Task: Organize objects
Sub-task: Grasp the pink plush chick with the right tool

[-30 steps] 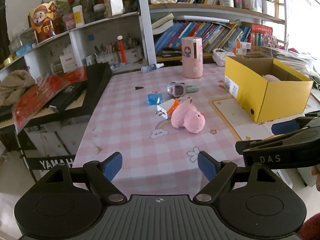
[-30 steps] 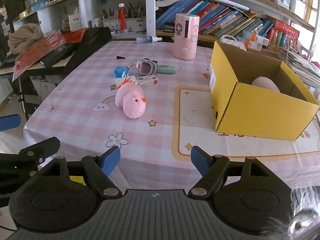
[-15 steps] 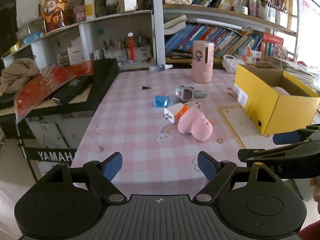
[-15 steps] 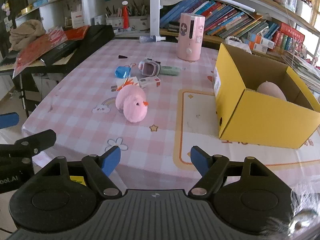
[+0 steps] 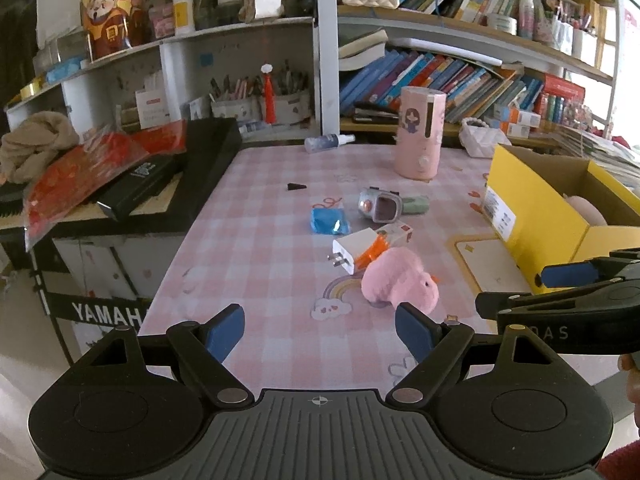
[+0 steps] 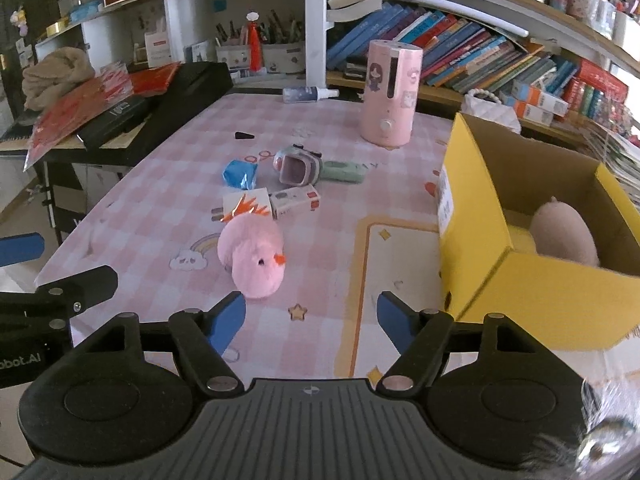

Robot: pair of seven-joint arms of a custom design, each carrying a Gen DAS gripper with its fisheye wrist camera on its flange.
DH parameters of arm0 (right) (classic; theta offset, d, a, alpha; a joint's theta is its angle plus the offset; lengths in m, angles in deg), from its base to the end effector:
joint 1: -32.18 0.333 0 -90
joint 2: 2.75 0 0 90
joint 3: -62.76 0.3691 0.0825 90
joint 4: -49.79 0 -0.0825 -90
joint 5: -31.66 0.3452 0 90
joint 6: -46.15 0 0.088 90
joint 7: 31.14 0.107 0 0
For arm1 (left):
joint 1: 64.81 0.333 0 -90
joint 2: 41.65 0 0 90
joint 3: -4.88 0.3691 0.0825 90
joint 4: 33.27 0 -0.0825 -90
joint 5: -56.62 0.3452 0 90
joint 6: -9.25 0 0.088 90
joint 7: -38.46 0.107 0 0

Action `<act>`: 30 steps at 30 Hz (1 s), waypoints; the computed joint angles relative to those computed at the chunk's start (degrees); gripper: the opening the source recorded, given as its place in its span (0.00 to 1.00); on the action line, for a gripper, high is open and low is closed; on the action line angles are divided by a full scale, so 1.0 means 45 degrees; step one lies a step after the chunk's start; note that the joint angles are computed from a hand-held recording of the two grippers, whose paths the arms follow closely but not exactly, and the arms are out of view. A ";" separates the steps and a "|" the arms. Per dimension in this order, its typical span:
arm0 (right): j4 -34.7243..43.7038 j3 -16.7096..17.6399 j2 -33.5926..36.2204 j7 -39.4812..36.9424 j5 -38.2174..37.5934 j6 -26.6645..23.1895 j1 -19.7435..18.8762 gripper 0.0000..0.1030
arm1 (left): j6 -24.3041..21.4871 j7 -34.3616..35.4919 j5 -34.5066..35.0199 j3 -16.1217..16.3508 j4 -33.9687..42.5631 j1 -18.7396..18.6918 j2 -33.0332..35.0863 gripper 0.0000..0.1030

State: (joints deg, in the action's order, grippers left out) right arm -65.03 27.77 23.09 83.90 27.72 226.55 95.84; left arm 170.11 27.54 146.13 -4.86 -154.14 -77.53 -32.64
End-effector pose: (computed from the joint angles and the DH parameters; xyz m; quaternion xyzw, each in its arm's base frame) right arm 0.5362 0.3651 0.4313 -0.7368 0.5530 -0.2296 0.3140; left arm 0.4979 -0.2534 0.4461 -0.6286 0.6421 -0.3019 0.3186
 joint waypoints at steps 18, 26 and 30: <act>0.4694 0.8503 0.2107 -0.5648 0.1823 -0.2776 -0.7620 0.65 | -0.1417 0.1112 -0.2758 0.0663 0.1773 -0.0363 0.1461 0.82; 0.6760 0.9309 0.3369 -0.7347 0.3078 -0.4464 -0.8139 0.64 | -0.2151 0.2172 -0.3948 0.0813 0.2229 -0.0622 0.1746 0.82; 0.7437 0.9380 0.3766 -0.7763 0.3522 -0.5103 -0.8214 0.42 | -0.2436 0.2412 -0.4248 0.0888 0.2433 -0.0755 0.1858 0.82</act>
State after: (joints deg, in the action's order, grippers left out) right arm -31.56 69.98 40.04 48.97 43.57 203.59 58.87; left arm 159.14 38.40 127.02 -0.86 -143.19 -80.92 -24.28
